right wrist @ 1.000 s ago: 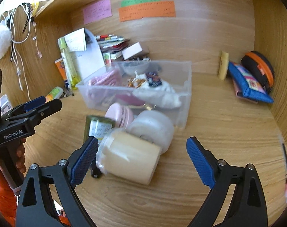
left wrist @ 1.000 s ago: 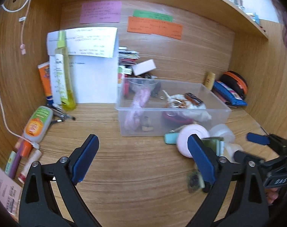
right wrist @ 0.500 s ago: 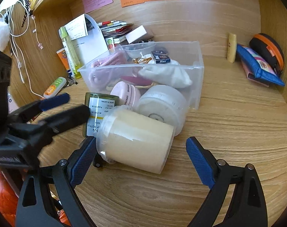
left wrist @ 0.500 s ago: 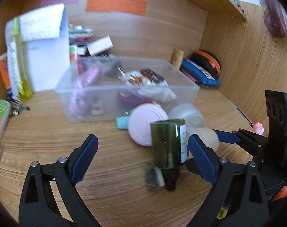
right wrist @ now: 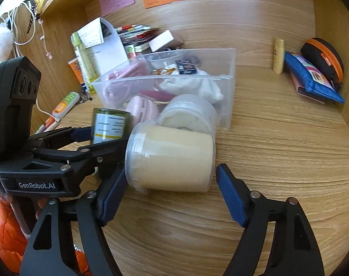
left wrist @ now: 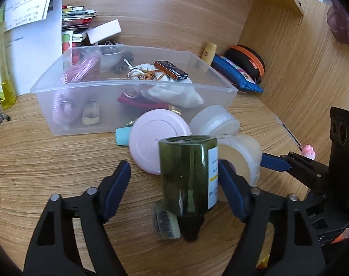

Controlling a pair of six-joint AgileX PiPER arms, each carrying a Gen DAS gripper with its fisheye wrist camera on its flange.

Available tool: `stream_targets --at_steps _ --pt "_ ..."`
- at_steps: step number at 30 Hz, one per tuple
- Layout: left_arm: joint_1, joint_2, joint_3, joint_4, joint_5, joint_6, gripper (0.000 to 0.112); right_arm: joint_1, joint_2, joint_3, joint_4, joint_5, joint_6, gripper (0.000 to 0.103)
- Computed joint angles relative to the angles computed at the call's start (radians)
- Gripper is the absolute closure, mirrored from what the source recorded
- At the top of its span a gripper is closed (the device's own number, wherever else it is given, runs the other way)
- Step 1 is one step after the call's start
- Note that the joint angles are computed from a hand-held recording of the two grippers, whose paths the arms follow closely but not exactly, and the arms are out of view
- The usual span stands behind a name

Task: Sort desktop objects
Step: 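Move the left tool to the green jar while the right tool approaches the cream tub, then close the left tool on the green jar while the right tool grips the cream tub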

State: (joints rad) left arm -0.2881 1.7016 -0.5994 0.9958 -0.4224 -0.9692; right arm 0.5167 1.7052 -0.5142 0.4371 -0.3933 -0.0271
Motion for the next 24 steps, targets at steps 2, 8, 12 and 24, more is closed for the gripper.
stream_targets --at_steps 2,8,12,24 --pt "-0.008 0.004 -0.005 -0.012 0.002 0.008 0.039 -0.005 0.008 -0.009 0.016 0.007 -0.008 0.032" --pt "-0.008 0.017 -0.022 0.033 0.003 -0.039 0.05 0.019 0.044 -0.064 0.17 0.014 -0.167 0.035" --pt "0.012 0.021 -0.024 0.093 -0.027 -0.086 0.062 0.02 0.05 -0.065 0.167 -0.001 -0.168 0.039" --pt "0.017 -0.009 0.018 0.02 -0.069 0.004 0.071 -0.032 -0.011 0.018 -0.076 -0.047 0.107 0.039"
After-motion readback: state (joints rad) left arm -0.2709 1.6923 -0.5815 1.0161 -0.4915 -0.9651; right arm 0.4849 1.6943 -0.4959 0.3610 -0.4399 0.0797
